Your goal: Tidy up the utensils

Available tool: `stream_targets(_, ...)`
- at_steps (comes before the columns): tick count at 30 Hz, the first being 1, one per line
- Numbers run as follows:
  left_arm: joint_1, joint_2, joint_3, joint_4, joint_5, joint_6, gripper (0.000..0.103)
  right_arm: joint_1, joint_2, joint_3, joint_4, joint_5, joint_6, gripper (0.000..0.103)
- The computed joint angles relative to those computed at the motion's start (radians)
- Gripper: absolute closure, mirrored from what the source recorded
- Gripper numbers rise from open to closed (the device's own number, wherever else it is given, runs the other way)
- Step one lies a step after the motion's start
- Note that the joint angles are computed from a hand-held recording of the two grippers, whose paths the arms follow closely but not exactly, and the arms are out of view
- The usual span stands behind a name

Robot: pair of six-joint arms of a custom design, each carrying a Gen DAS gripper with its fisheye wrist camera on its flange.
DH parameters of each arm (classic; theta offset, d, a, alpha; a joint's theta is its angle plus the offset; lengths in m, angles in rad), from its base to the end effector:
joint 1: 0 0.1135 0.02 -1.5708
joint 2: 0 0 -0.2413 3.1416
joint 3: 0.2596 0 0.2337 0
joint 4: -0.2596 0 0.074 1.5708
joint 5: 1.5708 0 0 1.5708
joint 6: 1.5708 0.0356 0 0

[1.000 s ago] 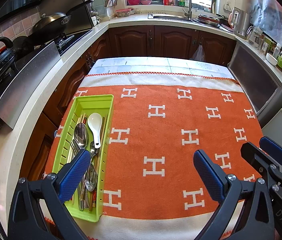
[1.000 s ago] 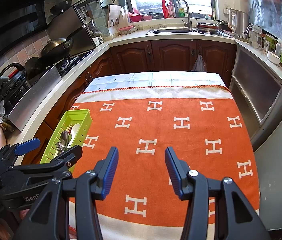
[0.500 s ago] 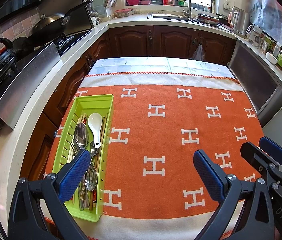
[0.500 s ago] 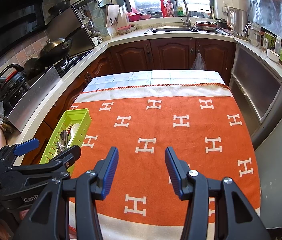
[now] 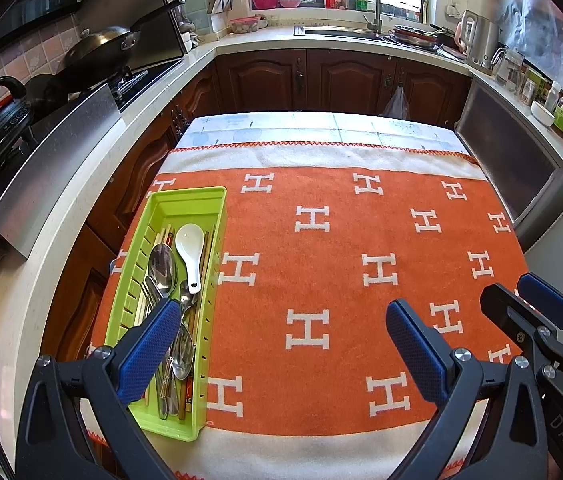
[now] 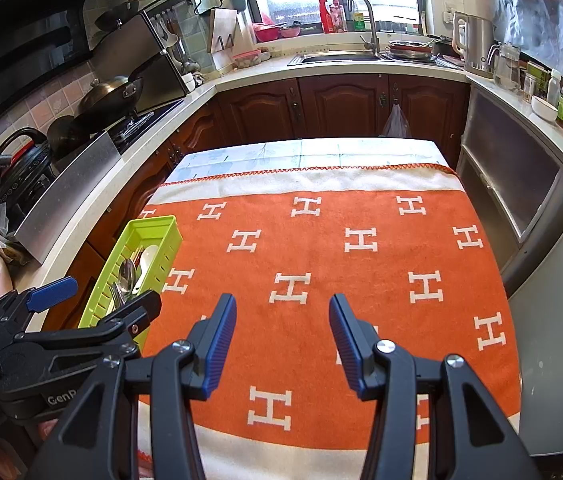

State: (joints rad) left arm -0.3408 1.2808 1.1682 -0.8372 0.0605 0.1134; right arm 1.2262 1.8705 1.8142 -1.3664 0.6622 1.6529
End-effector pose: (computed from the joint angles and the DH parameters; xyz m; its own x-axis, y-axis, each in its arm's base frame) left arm 0.2310 -0.0842 0.2899 -0.7201 0.3752 -0.5837 0.4512 0.8923 0.0170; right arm 0.1338 0.3081 0.2903 -0.6818 0.4270 -0.5940 0.3914 0.8989 0.1969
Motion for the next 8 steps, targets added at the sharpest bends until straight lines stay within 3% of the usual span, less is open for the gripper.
stream_targets(8, 0.004, -0.007, -0.004, -0.005, 0.001, 0.005, 0.001, -0.003, -0.009, -0.01, 0.006, -0.001, -0.005, 0.054)
